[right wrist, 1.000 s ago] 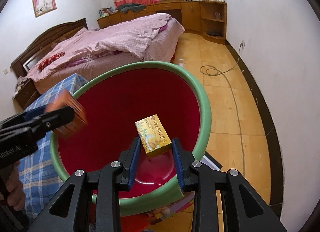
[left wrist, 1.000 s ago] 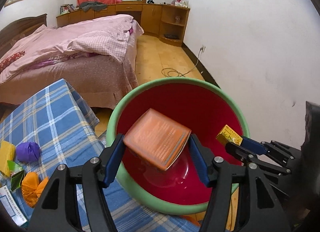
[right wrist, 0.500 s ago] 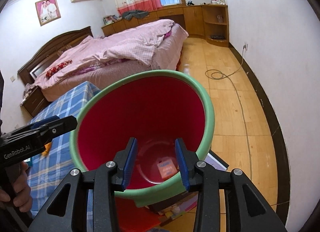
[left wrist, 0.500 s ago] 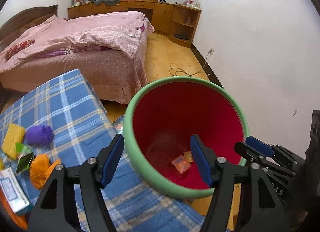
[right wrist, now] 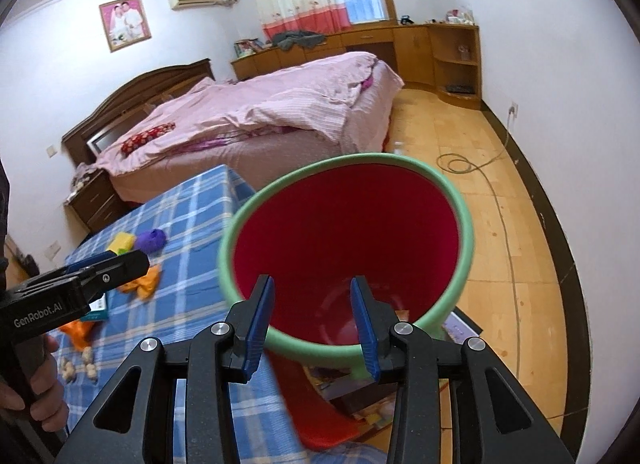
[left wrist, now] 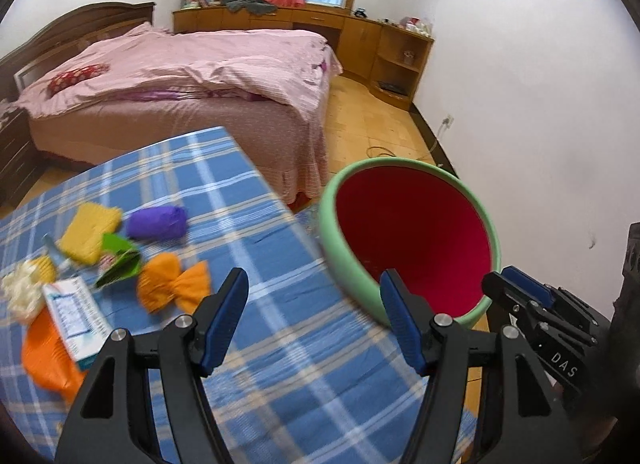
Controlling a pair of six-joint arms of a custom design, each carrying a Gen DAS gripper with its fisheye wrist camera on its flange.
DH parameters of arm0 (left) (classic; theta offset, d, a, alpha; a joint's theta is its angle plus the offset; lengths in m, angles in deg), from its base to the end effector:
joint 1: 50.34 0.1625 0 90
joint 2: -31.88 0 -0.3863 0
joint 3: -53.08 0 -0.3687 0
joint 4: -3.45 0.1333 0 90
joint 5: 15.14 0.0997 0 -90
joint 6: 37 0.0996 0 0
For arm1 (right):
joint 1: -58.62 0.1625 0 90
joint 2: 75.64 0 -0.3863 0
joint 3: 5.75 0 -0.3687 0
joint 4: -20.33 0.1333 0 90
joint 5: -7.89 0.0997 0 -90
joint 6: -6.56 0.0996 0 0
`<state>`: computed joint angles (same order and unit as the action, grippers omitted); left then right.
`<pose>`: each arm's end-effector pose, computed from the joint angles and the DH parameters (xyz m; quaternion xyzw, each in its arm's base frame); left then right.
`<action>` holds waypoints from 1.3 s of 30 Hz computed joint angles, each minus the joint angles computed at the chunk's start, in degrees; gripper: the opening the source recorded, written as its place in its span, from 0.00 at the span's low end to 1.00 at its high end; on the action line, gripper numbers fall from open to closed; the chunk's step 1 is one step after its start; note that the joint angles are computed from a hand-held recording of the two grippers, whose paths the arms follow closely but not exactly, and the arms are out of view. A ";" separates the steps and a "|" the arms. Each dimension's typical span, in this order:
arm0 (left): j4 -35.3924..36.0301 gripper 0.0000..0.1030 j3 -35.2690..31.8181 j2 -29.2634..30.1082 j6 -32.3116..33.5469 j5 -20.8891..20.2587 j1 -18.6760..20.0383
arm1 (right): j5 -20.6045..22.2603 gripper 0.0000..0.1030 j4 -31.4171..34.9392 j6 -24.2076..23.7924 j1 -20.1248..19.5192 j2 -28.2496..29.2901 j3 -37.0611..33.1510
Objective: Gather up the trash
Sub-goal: 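Move both open tools back over the bed items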
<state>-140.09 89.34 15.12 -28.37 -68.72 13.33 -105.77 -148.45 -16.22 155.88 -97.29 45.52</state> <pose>-0.2023 -0.8426 0.1402 0.1856 0.8938 -0.3207 0.2525 0.1954 -0.7955 0.1386 0.1483 -0.8818 0.3782 0.2397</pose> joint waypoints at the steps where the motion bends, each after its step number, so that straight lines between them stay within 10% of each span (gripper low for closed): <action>1: -0.64 0.66 1.22 -0.75 -0.16 0.36 0.03 | 0.10 0.39 -0.04 -0.13 0.20 0.01 0.27; 24: -17.70 0.66 27.51 -17.66 -4.31 10.54 3.20 | 2.05 0.45 5.35 -0.89 3.69 3.91 -0.69; 39: -17.66 0.66 28.83 -20.26 -10.70 13.82 7.93 | 1.75 0.45 12.12 -0.48 4.49 9.12 -6.96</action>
<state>-157.76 118.17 -5.15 -39.07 -54.89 21.26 -104.01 -136.33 -16.70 160.36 -88.17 38.55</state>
